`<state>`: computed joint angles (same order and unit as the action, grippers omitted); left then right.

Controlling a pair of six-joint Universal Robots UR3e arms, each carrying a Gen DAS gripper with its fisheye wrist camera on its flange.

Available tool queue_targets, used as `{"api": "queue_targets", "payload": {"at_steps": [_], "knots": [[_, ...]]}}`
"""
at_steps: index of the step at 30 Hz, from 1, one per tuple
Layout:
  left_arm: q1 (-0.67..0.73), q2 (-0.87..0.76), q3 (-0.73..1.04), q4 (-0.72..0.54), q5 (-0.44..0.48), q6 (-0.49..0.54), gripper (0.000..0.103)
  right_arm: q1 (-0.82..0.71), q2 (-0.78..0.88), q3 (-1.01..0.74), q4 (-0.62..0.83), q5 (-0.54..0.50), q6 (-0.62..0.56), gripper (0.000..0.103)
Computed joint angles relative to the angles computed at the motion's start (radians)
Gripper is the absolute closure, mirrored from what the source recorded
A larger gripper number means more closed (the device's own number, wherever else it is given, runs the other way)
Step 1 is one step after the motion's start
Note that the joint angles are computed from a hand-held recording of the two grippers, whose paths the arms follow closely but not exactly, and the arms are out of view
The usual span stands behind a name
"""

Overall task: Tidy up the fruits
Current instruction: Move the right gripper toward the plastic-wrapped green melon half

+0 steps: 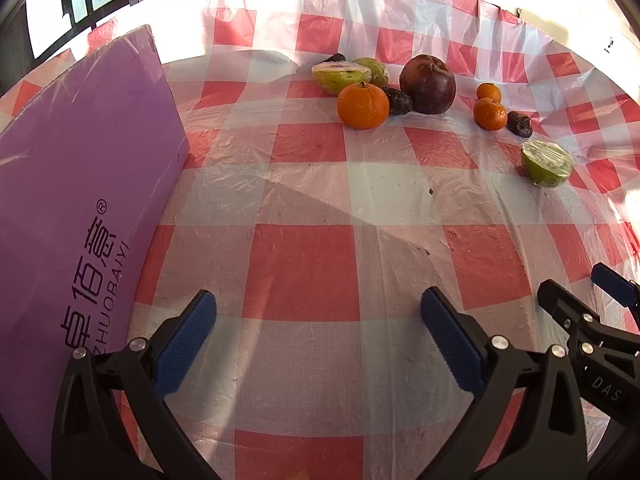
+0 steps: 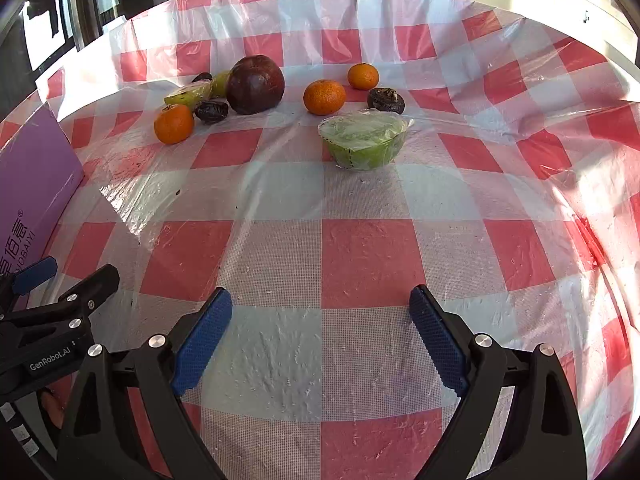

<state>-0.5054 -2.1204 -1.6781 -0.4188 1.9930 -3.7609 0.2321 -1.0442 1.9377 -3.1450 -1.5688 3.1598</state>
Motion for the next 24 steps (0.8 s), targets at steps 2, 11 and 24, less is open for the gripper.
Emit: {"api": "queue_targets", "payload": {"at_steps": [2,11,24], "knots": [[-0.002,-0.002,0.005,-0.004,0.001,-0.002,0.001,-0.001,0.000,0.000,0.000,0.001,0.000,0.016],[-0.003,-0.004,0.010,-0.009,0.002,-0.002,0.001,-0.001,-0.001,-0.002,0.004,0.002,0.000,0.016],[-0.003,-0.006,0.022,-0.030,0.005,-0.019,0.001,-0.021,-0.007,-0.065,0.124,0.037,-0.045,0.016]]}}
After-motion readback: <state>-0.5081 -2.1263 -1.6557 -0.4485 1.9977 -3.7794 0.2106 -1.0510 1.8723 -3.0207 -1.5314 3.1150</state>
